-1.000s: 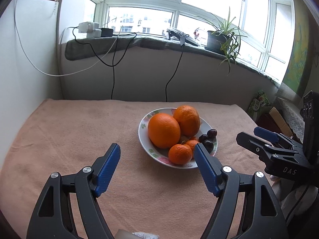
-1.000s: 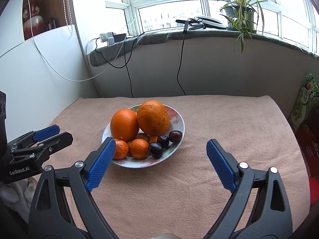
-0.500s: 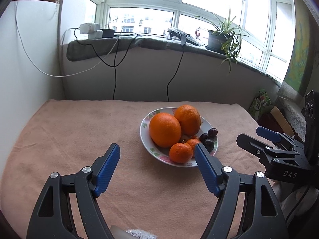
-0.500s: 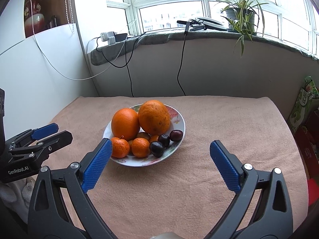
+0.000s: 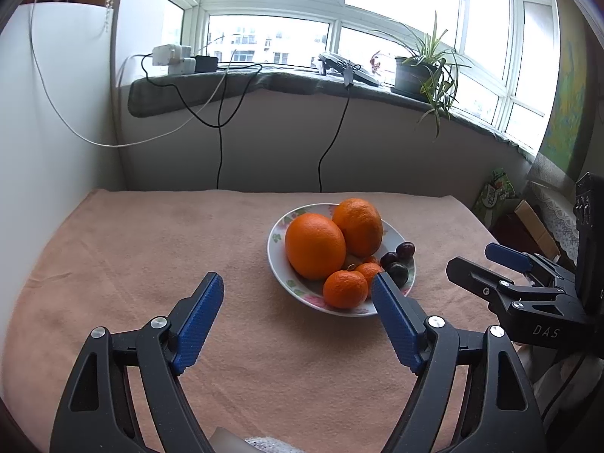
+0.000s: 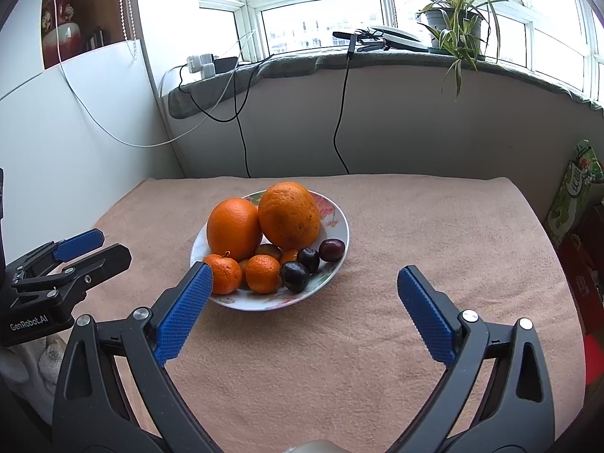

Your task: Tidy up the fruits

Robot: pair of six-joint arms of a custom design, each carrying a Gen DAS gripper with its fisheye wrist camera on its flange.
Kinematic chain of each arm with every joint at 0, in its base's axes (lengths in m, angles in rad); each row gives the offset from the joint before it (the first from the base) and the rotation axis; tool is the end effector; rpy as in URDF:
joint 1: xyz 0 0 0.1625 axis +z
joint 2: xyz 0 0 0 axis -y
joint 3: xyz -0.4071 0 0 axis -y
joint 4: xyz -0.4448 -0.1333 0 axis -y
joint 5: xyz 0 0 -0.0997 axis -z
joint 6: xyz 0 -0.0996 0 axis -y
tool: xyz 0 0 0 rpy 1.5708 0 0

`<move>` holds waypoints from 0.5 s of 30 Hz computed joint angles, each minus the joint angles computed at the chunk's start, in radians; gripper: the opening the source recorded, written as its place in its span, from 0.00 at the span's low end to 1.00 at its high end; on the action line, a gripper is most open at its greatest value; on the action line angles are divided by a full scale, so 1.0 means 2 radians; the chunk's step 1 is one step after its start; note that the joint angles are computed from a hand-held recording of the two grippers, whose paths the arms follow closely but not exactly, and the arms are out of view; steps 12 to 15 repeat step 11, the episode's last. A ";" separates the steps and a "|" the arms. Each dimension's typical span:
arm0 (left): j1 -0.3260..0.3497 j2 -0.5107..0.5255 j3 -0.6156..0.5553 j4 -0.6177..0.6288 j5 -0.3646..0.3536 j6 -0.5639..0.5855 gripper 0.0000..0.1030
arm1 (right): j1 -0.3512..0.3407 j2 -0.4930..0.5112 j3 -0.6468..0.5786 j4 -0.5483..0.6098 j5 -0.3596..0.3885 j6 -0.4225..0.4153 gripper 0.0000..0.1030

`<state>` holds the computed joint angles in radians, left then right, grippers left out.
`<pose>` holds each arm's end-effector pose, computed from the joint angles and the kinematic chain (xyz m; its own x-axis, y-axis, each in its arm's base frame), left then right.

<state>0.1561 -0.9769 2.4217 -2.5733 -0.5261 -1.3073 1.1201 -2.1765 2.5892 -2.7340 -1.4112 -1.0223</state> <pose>-0.3140 -0.2716 -0.0293 -0.7871 0.0085 -0.6168 0.5102 0.5711 -0.6431 -0.0033 -0.3491 0.3149 -0.7598 -0.3884 0.5214 -0.6325 0.6270 -0.4548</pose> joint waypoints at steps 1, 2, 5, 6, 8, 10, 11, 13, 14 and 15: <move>0.001 0.001 0.000 -0.002 0.000 0.002 0.78 | 0.000 0.000 0.000 0.000 0.000 0.000 0.97; 0.001 0.001 0.000 -0.004 0.000 0.003 0.78 | 0.000 0.001 0.000 -0.001 -0.001 0.000 0.97; 0.001 0.004 0.001 -0.007 0.002 0.006 0.78 | 0.000 0.003 0.000 -0.003 -0.002 0.002 0.97; 0.002 0.004 0.001 -0.008 0.002 0.007 0.78 | 0.000 0.005 -0.001 -0.004 -0.002 0.004 0.97; 0.000 0.007 0.003 -0.016 0.009 0.009 0.78 | -0.001 0.011 -0.003 -0.007 -0.005 0.008 0.97; 0.001 0.007 0.004 -0.017 0.011 0.008 0.78 | -0.002 0.018 -0.007 -0.009 -0.008 0.013 0.97; 0.002 0.007 0.004 -0.020 0.009 0.011 0.78 | -0.003 0.022 -0.009 -0.010 -0.010 0.014 0.97; 0.002 0.007 0.004 -0.020 0.009 0.011 0.78 | -0.003 0.022 -0.009 -0.010 -0.010 0.014 0.97; 0.002 0.007 0.004 -0.020 0.009 0.011 0.78 | -0.003 0.022 -0.009 -0.010 -0.010 0.014 0.97; 0.002 0.007 0.004 -0.020 0.009 0.011 0.78 | -0.003 0.022 -0.009 -0.010 -0.010 0.014 0.97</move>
